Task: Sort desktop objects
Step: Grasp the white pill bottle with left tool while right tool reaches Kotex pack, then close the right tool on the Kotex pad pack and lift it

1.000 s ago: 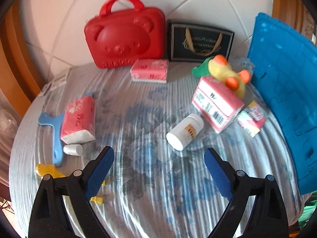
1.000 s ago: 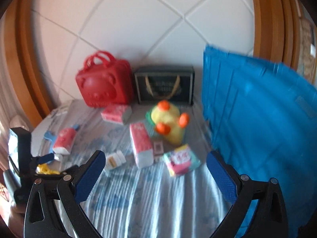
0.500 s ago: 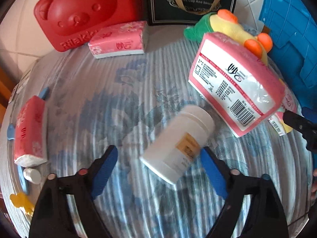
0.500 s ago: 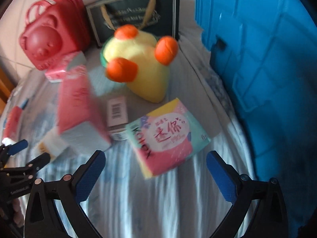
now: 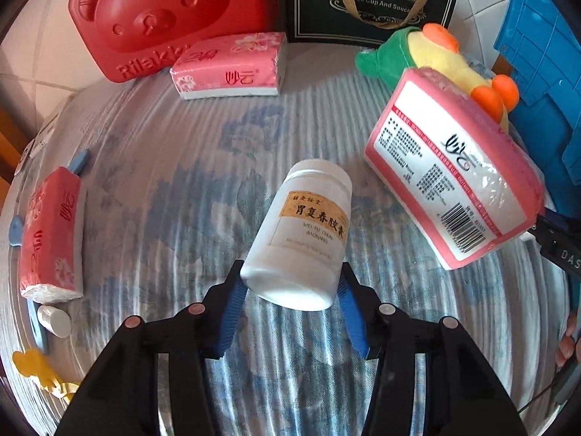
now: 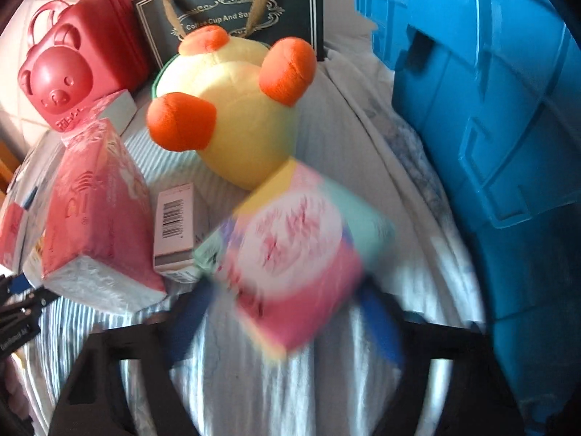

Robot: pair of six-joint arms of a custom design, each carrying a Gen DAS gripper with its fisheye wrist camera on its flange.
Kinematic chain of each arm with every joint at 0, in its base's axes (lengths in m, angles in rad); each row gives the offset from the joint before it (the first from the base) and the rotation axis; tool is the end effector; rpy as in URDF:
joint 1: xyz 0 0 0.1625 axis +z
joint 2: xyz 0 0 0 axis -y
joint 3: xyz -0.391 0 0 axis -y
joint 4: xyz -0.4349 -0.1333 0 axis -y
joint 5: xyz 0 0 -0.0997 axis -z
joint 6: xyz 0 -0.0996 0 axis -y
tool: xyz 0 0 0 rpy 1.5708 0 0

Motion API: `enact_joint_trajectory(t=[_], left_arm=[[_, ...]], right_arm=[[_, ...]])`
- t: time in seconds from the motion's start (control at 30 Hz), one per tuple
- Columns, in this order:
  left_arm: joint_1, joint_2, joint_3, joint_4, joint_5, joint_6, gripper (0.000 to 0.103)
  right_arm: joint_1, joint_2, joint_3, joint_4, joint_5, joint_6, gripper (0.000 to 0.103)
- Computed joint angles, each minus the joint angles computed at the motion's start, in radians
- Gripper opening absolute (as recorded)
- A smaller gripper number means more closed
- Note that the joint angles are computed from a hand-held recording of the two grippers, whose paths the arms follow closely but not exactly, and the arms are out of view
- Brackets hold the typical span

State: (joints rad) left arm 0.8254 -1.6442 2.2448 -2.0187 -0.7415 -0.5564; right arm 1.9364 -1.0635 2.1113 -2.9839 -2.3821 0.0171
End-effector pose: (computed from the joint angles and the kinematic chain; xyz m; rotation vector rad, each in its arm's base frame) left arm -0.1319 -0.4477 0.2250 0.3006 2.3325 -0.4838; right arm 0.2447 -0.4683 0.0991 0.2230 -2.3381 0.6158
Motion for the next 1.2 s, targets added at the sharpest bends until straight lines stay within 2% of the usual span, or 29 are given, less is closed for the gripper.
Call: enact_joint_trajectory(t=[0.03,0.1,0.17,0.23,0.3,0.43,0.5,0.6,0.73,0.9,1.03,1.2], left_arm=[[-0.004,-0.007,0.001,0.003,0.001,-0.005,0.049],[-0.015,-0.021,0.007,0.019,0.005,-0.019,0.049],[-0.017,-0.028,0.006,0.044,0.000,-0.028,0.049],[-0.010,-0.042,0.010,0.058,-0.023,-0.025,0.049],[-0.006,-0.061,0.016,0.078,-0.043,-0.045,0.049],[0.009,-0.042,0.001,0.096,-0.018,-0.055,0.053],[0.021,-0.020,-0.010,0.078,-0.002,-0.040,0.054],[0.053,0.021,-0.033,0.031,0.003,0.004,0.054],[0.090,0.052,-0.052,-0.004,-0.027,0.037,0.054],[0.084,0.042,-0.029,-0.050,-0.013,0.059,0.049],[0.070,0.022,-0.021,-0.034,-0.001,0.037,0.048],[0.009,-0.053,0.000,0.006,0.030,-0.007,0.046]], right_arm=[[0.006,-0.007,0.004,0.003,-0.002,0.000,0.041],[0.014,-0.024,0.016,0.017,-0.004,0.007,0.035],[0.017,-0.058,0.038,0.040,0.020,0.025,0.035],[0.021,-0.088,0.056,0.066,0.037,0.045,0.043],[0.034,-0.113,0.075,0.080,0.018,0.063,0.087],[0.039,-0.121,0.086,0.043,0.006,0.031,0.090],[0.026,-0.091,0.056,0.019,0.015,-0.001,0.092],[0.005,-0.019,-0.002,-0.021,0.016,-0.053,0.103],[-0.019,0.047,-0.068,-0.028,0.009,-0.073,0.103],[-0.039,0.108,-0.118,-0.034,-0.023,-0.072,0.103],[-0.035,0.100,-0.111,-0.034,-0.025,-0.065,0.096],[0.017,0.027,-0.050,-0.041,-0.021,-0.038,0.095]])
